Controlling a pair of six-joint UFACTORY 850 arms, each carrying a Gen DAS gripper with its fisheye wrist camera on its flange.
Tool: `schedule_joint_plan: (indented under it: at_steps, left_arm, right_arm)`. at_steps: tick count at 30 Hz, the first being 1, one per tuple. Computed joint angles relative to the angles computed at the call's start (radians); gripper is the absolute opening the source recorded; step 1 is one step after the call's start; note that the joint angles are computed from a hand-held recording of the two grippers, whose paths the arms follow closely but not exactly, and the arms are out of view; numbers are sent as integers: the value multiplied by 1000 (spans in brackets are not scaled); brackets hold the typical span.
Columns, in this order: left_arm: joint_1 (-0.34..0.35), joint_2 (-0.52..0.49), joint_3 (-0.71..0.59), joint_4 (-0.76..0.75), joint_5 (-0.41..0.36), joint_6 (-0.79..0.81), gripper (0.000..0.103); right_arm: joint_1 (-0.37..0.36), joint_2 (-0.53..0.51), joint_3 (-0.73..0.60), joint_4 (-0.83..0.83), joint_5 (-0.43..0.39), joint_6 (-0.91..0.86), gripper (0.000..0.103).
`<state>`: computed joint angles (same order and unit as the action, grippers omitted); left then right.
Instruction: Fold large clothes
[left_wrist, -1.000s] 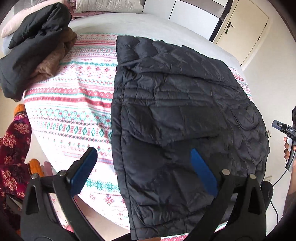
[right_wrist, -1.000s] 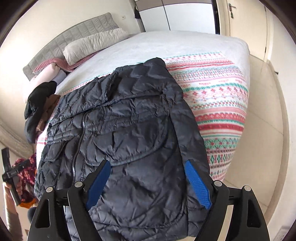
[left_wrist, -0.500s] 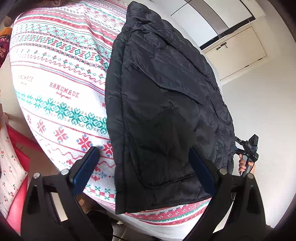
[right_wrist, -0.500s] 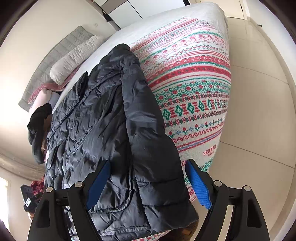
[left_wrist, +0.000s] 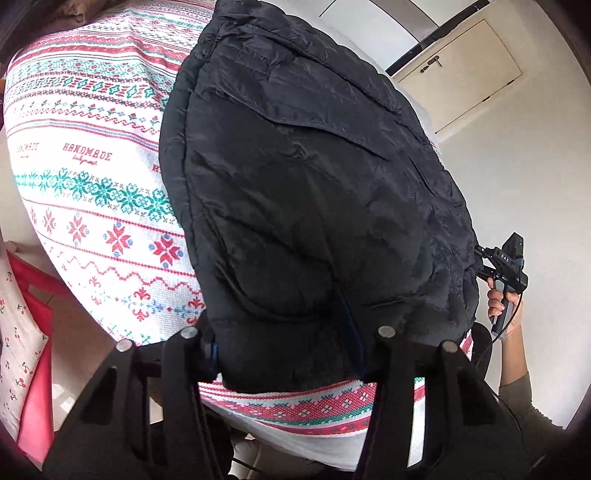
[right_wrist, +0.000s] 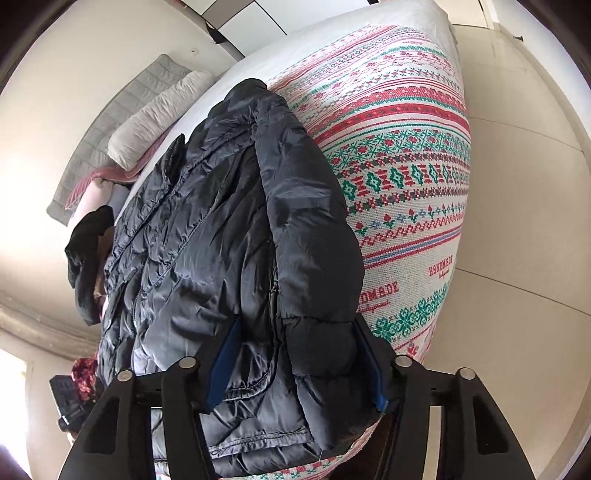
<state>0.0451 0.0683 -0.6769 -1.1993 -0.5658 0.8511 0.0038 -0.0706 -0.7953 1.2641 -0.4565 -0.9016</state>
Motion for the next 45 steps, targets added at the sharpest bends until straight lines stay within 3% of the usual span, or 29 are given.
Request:
schedule_joint_plan:
  at_steps: [2,7,10,15,23,27,33,37,45]
  left_arm:
    - [4,-7,-1,-28,-15,9,30]
    - [-24,19,5,-84,33,15,16]
    - [-43,69,15,-141,58,47,14]
    - [-9,191,35,-247,12,154,14]
    - [40,363,23,-240,-62,202,13]
    - [97,390,-5,-254,-94,237,14]
    - [139,244,-143,-221,-60,200,19]
    - [122,49,-298,-139,5,118,22]
    - [73,-271,-591,222,123,-175,24]
  right_arm:
    - [5,10,4,14,-12,-26,29]
    - [48,95,34,10,63,-36,13]
    - [71,160,48,27,86,-66,11]
    - [105,272,59,1,92,-60,10]
    - [160,454,29,-377,98,273,11]
    - [149,479,-21,-409,62,312,11]
    - [144,300,-188,-417,72,345,12]
    - [143,119,-336,-423,75,387,14]
    - [132,-205,-600,-547,77,555,18]
